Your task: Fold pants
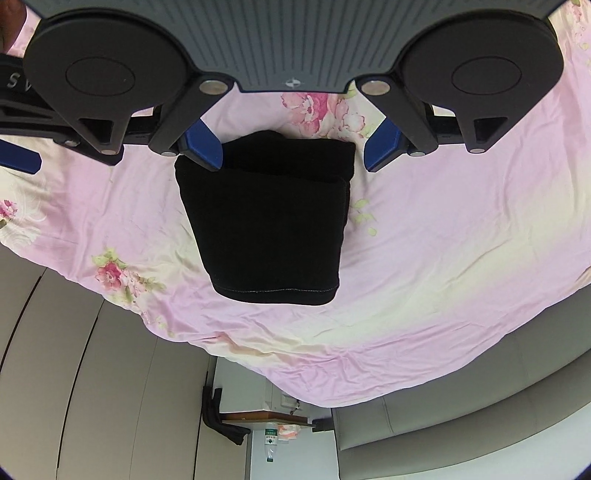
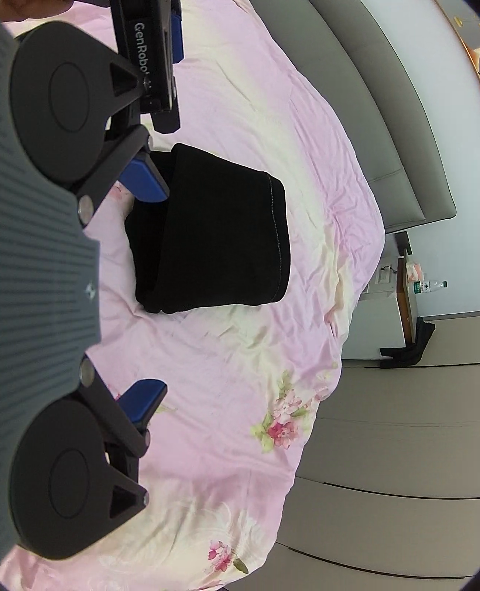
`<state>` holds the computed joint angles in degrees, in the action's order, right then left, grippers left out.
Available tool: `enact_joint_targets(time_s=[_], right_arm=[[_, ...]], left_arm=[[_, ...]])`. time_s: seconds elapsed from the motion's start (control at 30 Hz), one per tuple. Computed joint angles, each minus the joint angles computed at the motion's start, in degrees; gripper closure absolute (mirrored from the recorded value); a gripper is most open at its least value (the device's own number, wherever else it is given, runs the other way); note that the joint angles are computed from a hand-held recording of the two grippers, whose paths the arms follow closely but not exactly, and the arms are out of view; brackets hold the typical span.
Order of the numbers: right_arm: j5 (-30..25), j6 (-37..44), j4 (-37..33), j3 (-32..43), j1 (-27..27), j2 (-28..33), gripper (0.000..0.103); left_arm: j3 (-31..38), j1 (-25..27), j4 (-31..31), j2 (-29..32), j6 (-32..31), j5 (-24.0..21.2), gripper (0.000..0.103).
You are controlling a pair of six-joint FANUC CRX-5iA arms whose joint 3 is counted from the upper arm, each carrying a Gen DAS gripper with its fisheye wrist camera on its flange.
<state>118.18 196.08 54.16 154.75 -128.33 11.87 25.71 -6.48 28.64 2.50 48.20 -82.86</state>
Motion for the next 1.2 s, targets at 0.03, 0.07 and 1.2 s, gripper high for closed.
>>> enact_joint_targets(time_s=[0.03, 0.07, 1.2], right_arm=[[0.0, -0.1, -0.1, -0.1, 0.0, -0.1, 0.005], [0.0, -0.4, 0.0, -0.2, 0.2, -0.2, 0.005], [2.2, -1.9, 0.6, -0.9, 2.2, -0.3, 0.005]], left_arm=[[0.0, 0.1, 0.1, 0.0, 0.0, 0.2, 0.002], [-0.2, 0.4, 0.4, -0.2, -0.1, 0.1, 0.002], [-1.5, 0.2, 0.1, -1.2, -0.2, 0.9, 0.002]])
